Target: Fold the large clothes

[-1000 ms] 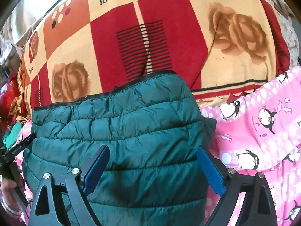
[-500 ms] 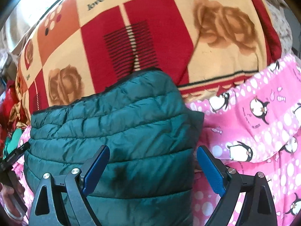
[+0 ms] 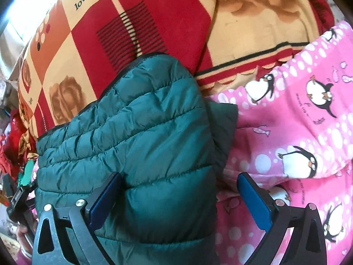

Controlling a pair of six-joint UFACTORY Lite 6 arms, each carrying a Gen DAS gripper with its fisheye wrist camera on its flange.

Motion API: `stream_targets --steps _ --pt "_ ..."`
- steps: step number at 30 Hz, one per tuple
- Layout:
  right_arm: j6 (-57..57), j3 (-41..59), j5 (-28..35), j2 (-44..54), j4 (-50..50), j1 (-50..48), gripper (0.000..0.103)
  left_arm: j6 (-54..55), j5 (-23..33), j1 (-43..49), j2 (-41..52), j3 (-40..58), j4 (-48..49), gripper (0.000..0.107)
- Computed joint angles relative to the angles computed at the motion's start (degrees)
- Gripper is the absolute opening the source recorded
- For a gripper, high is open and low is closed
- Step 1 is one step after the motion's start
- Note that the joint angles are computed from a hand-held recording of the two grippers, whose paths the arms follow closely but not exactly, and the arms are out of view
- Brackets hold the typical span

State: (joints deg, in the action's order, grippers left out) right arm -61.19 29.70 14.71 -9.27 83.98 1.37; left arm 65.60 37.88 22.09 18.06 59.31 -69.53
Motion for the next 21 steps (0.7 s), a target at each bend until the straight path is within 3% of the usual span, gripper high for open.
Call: stream_targets --steps 4,12,21 --pt "-8.81 2.64 7.64 6.39 5.53 -4.02 0.103 -0.09 3.48 1.10 3.61 2.37 -0.15 0.101" --pt "-16.92 6.13 16.89 14.83 8.43 -7.52 0.103 -0.62 8.29 1.34 8.96 7.65 1.98 0.102" --pt "-17.59 8.95 20.47 19.60 6.61 -7.97 0.103 -0.80 9.63 -0.38 12.35 10.93 1.71 0.103"
